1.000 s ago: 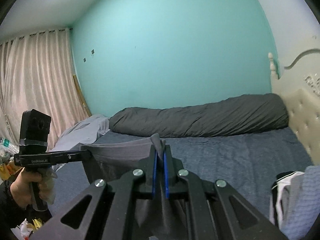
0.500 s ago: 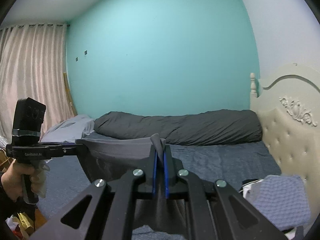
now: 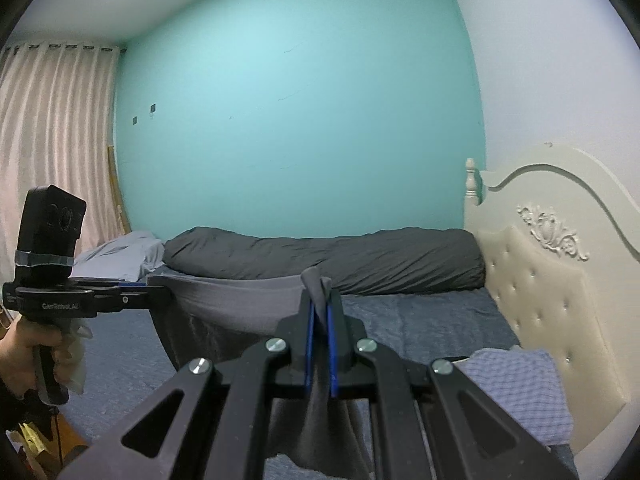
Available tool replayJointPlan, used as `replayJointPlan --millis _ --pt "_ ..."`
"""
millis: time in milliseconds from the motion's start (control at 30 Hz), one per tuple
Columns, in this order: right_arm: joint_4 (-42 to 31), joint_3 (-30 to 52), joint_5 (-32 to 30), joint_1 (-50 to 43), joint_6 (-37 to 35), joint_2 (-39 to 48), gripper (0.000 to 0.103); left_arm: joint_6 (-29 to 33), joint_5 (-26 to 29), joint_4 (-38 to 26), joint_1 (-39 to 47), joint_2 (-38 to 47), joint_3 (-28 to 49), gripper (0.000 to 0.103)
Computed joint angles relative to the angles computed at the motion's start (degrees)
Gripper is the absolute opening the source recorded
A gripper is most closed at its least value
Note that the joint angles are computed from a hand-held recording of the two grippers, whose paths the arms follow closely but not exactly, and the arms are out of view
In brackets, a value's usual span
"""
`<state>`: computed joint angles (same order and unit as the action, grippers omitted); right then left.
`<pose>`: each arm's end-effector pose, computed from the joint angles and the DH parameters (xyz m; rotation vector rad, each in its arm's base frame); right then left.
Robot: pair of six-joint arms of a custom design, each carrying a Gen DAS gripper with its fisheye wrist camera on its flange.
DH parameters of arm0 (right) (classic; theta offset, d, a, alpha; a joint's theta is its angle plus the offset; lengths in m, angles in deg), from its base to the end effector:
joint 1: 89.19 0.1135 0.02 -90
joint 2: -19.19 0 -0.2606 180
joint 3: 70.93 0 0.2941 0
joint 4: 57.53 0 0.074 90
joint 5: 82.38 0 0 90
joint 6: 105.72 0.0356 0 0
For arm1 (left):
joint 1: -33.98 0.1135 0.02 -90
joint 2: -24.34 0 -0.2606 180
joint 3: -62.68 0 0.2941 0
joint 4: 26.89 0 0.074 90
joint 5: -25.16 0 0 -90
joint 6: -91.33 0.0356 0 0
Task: Fold clothes
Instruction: 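Lift the folded briefs with both tools and carry them toward the clothes stack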
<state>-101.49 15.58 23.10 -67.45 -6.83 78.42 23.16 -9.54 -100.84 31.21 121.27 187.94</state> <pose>0.2374 0.0844 0.4411 -0.0210 1.8527 0.1207 0.3744 -0.0474 0.4444 0.8748 1.9318 -0.9314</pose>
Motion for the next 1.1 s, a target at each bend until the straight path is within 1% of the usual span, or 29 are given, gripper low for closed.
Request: replayJointPlan --millis 200,367,600,733,900,1100 --pt "-2.6 -0.7 -1.2 -3.7 -0.4 -3.2 0.005 -2.1 -1.1 1.4 -3.4 -1.2 -0.7 0.009" --pt "-5.0 -1.7 -2.8 -7.2 -0.8 -6.4 0.005 -3.7 -2.3 2.3 -6.7 -0.9 0.3 0.010" --pt "-8.2 -2.4 -9.2 -16.9 -1.8 -10.8 0.005 -7.0 -5.1 5.5 -13.4 -2.4 -1.4 0.010" --pt "-9.4 -2.9 -15.9 -25.5 -3.0 -12.5 0.005 -9.6 -7.6 8.1 -18.6 -1.7 -1.3 0.010" --pt "-10.2 -3.9 -27.1 -39.8 -5.3 -13.3 0.005 -11.6 -10.2 9.6 -23.5 1.3 1.3 0.010" --pt "-9.5 -3.6 -36.9 -52.3 -8.7 -11.1 0.005 -13.3 -13.2 9.2 -28.5 8.1 9.2 0.010"
